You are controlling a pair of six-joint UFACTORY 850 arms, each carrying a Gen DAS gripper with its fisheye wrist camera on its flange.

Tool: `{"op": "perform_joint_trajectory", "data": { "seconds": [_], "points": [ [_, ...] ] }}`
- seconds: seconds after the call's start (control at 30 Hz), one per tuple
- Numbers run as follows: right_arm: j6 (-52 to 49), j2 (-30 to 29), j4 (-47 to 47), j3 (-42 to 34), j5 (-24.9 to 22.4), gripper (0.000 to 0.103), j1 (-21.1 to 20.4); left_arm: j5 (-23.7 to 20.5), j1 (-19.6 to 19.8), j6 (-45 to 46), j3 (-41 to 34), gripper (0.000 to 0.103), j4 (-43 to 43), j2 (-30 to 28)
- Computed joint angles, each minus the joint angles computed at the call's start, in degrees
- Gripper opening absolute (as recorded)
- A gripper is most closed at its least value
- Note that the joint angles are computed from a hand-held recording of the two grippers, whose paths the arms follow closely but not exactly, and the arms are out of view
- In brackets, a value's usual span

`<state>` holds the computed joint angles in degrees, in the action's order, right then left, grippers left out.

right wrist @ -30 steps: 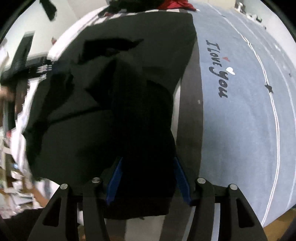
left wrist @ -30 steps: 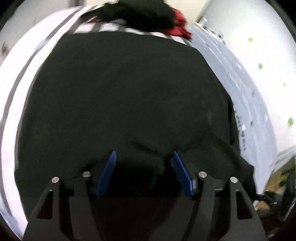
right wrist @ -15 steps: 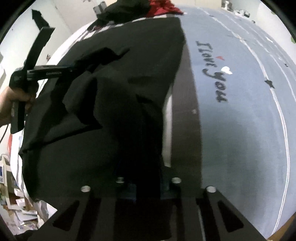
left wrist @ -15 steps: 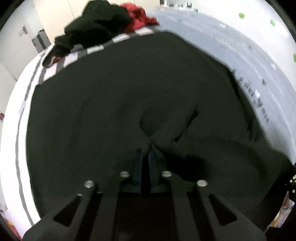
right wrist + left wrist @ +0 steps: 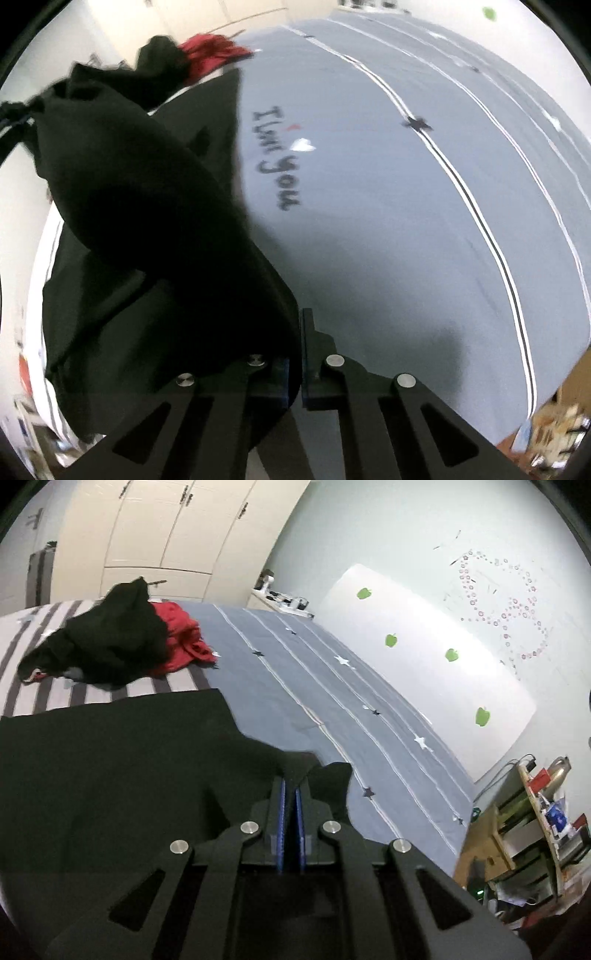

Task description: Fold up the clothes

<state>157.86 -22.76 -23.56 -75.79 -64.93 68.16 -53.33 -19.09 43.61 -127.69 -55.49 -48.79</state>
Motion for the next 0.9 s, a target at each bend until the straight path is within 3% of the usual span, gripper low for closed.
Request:
{"op": "perform_joint_trajectory", "data": {
  "seconds": [0.07,0.13,0.23,0.33,0.4,0.43,0.5,0.57,0.63,0.77,0.9],
  "points": [
    [1.63,-0.26,0.57,0.15,1.23,0.003,0.41,3.17,-0.15,0.16,4.48,0.004,2.37,2.46],
    [1.91,-0.8,0.91,0.03,2.28,0.002,0.45,8.26,0.95,-2.93,13.8,0.004,8.0,7.38],
    [1.28,-1.61,1.23,-0.38,3.61,0.002,0.36,14.03,4.46,-19.3,24.7,0.004,24.98,11.82],
    [-1.06,-2.58,1.82,-1.38,4.82,0.002,0.24,13.41,8.94,-37.29,32.25,0.004,42.49,13.73],
    [-2.36,-2.82,2.4,-1.23,6.05,0.002,0.04,9.94,10.72,-42.65,33.38,0.004,46.32,13.58],
    [-3.1,-2.95,2.63,-1.33,6.23,0.002,-0.02,9.05,11.03,-42.57,33.23,0.007,45.38,13.37],
    [-3.92,-3.03,2.66,-1.48,6.37,0.002,-0.08,8.88,10.26,-38.67,31.86,0.024,41.25,12.61],
    [-3.43,-2.94,2.36,-1.35,6.39,0.002,-0.02,9.47,7.87,-33.2,29.36,0.053,37.46,11.43],
    [-2.95,-2.87,2.45,-1.12,6.53,0.003,-0.03,9.7,4.94,-27.27,25.6,0.062,33.62,9.49],
    [-1.92,-3.09,2.15,-1.24,6.45,0.003,0.07,8.37,-0.49,-19.08,16.13,0.063,29.55,4.35],
    [-0.64,-3.26,0.89,-0.8,6.61,0.006,0.08,0.61,-5.14,-19.61,-0.87,0.063,32.38,-5.62]
  ]
}}
